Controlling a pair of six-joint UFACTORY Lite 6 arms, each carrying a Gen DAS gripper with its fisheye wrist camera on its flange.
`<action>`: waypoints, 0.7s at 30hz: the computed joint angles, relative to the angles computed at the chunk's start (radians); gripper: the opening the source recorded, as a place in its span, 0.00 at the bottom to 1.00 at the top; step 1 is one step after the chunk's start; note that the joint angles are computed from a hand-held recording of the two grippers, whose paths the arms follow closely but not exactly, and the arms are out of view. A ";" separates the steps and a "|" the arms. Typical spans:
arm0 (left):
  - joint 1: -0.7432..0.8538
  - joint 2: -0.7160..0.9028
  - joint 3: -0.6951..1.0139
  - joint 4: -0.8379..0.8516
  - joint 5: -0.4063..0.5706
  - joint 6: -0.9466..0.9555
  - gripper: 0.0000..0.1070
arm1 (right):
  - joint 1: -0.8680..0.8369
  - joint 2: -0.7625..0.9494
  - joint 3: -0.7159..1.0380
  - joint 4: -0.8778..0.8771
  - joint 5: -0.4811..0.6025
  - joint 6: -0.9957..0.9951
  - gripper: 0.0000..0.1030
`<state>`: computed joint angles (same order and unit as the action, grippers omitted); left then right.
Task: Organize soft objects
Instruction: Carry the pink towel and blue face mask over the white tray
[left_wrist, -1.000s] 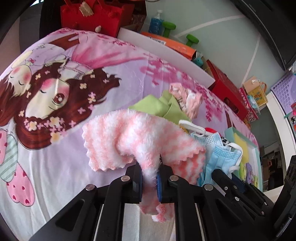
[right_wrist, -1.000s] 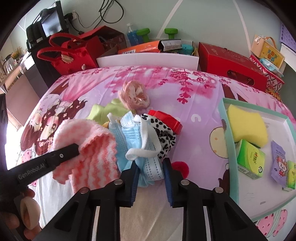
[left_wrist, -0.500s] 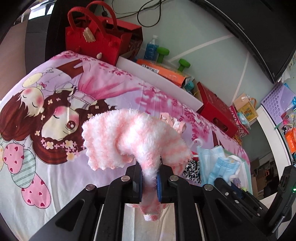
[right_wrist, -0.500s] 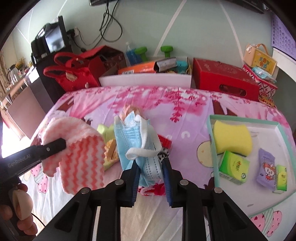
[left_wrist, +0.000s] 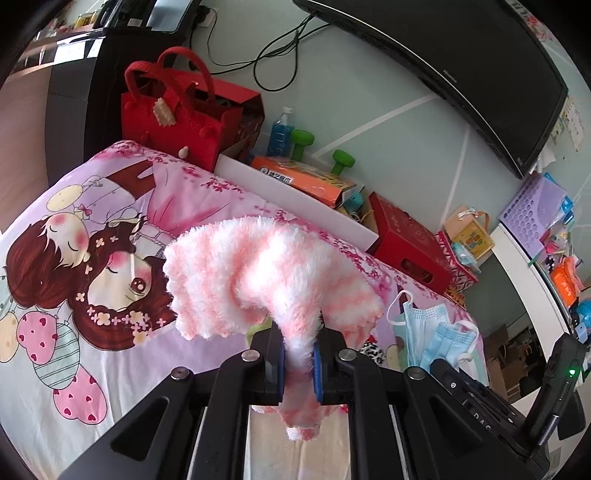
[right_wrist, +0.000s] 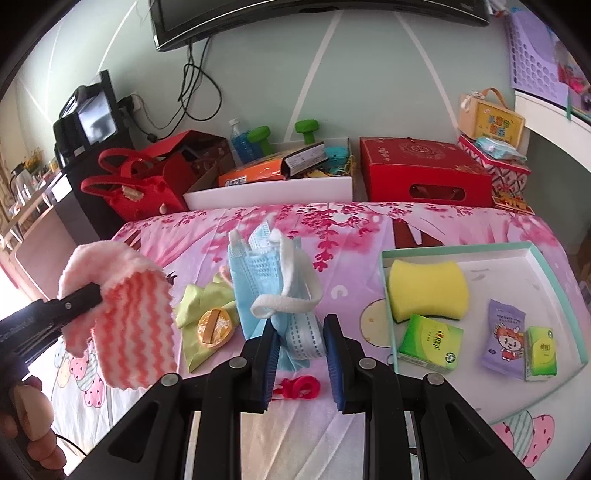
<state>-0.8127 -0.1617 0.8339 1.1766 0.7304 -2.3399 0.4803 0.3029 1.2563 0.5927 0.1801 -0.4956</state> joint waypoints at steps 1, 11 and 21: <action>-0.005 0.003 0.007 0.005 0.006 -0.001 0.11 | -0.010 -0.003 -0.003 0.009 0.000 -0.007 0.25; -0.054 0.120 0.175 0.034 0.047 0.058 0.11 | -0.166 -0.012 -0.022 0.081 -0.002 -0.053 0.25; -0.051 0.426 0.549 0.023 -0.042 0.248 0.11 | -0.348 0.050 0.015 -0.053 -0.007 0.095 0.25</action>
